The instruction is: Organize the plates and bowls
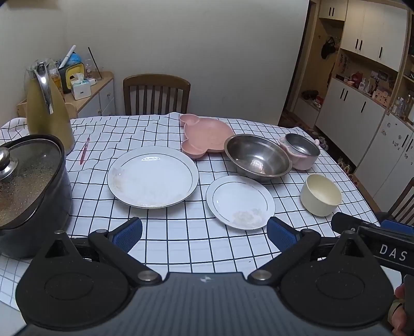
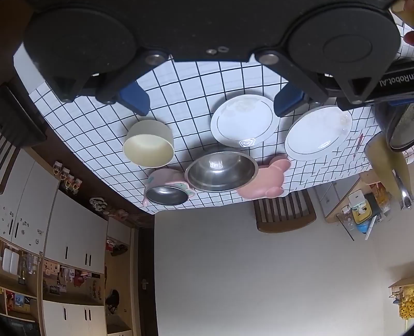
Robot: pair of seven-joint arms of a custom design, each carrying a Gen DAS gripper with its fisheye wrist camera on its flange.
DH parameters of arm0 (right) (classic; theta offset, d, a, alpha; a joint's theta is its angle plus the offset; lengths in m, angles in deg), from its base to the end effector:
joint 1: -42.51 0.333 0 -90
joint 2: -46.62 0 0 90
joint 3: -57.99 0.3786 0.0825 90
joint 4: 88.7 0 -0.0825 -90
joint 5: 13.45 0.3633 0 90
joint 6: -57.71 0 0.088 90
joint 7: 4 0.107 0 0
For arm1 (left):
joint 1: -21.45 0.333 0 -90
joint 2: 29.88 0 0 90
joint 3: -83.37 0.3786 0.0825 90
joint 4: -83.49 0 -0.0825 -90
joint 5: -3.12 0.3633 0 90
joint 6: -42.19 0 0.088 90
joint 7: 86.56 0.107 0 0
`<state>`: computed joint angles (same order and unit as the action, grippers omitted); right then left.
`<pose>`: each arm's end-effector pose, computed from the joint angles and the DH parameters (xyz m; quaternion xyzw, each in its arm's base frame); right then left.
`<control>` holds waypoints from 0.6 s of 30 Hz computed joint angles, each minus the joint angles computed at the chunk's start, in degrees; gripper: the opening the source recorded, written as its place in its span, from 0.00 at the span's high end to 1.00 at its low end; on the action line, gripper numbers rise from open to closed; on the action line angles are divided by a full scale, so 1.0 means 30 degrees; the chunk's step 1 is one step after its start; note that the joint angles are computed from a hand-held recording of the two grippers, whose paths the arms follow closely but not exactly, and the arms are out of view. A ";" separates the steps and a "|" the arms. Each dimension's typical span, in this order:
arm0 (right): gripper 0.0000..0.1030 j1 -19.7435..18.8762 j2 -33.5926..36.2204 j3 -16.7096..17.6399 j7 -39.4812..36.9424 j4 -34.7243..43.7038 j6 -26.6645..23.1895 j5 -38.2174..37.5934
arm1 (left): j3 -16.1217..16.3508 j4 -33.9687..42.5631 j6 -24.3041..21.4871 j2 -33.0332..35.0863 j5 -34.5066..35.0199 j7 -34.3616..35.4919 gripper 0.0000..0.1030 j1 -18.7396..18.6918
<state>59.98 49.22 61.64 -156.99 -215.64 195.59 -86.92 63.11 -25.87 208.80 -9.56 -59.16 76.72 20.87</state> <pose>0.5041 0.1876 0.4503 -0.3715 0.8201 -0.3697 0.2296 0.6373 -0.1566 0.4392 -0.4320 0.8023 -0.3882 0.1382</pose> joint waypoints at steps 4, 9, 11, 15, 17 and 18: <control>0.01 -0.0038 0.0069 -0.0041 -0.0114 0.0078 0.0223 0.0002 | 0.0014 0.0047 0.0174 0.0085 0.0105 -0.0035 0.00 -0.0023; 0.01 -0.0028 0.0157 -0.0061 -0.0178 0.0167 0.0333 -0.0010 | -0.0001 0.0075 0.0196 0.0155 0.0390 -0.0249 0.00 0.0024; 0.01 0.0049 0.0179 -0.0026 0.0148 0.0108 0.0281 -0.0306 | 0.0017 0.0086 0.0071 0.0163 0.0538 -0.0407 0.00 0.0076; 0.01 0.0070 0.0320 -0.0055 -0.0269 0.0304 0.0323 0.0013 | -0.0091 0.0150 0.0214 0.0223 0.0462 -0.0288 0.00 0.0221; 0.01 0.0110 0.0431 -0.0069 -0.0352 0.0427 0.0212 -0.0014 | -0.0153 0.0195 0.0290 0.0257 0.0354 -0.0186 0.00 0.0312; 0.01 0.0131 0.0453 -0.0074 -0.0434 0.0503 0.0159 0.0025 | -0.0175 0.0226 0.0315 0.0276 0.0313 -0.0120 0.00 0.0354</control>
<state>60.38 50.58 61.42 -158.29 -214.13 196.07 -86.85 62.59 -25.20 209.75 -8.73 -58.22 76.36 21.93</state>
